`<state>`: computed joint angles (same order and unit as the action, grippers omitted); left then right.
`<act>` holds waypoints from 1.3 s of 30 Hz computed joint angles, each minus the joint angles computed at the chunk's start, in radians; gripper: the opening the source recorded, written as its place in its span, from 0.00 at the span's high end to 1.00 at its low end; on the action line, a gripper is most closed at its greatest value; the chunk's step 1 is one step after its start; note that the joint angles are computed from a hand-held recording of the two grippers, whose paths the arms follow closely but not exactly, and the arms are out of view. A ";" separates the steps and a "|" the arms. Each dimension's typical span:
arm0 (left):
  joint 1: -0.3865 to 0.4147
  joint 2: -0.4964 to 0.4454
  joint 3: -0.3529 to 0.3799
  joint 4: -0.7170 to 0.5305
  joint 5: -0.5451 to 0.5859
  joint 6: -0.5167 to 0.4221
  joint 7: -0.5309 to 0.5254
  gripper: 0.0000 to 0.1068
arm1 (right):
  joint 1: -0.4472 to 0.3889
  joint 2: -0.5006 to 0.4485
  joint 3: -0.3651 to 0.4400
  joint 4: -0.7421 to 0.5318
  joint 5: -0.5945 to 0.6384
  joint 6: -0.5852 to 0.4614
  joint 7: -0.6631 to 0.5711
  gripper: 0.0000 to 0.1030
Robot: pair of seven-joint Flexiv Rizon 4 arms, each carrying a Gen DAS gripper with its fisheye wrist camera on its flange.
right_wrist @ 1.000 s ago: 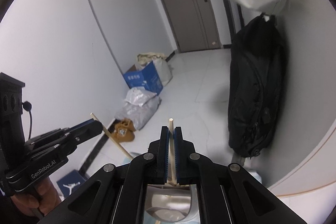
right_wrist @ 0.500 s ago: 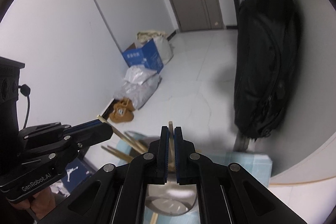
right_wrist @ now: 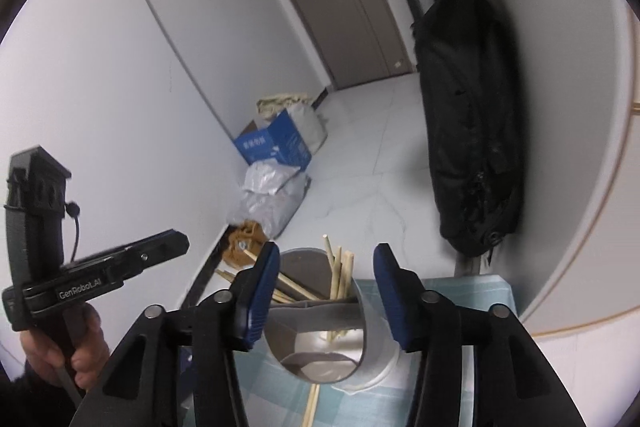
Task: Organize utensils
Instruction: 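Open the right tool, then the left tool, dropping chopsticks into the holder, then lower both open tools back down to the chopsticks on the cloth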
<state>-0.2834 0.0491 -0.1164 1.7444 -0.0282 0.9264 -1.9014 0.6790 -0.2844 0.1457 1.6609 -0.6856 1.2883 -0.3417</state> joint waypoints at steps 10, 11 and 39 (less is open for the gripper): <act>0.012 0.089 -0.049 -0.003 0.258 -0.017 -0.163 0.30 | 0.012 0.097 -0.050 0.107 -0.341 0.097 0.310 0.22; 0.014 0.095 -0.051 -0.001 0.270 -0.020 -0.169 0.28 | 0.006 0.103 -0.046 0.112 -0.376 0.105 0.341 0.21; 0.060 0.183 -0.062 0.332 0.290 0.087 -0.334 0.25 | -0.005 0.071 0.109 0.255 -0.415 -0.035 0.318 0.16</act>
<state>-0.2231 0.2317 -0.1782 2.0765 0.2617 1.0138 -2.2356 0.6743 -0.2138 0.2542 1.9164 -1.1009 1.2530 -0.0242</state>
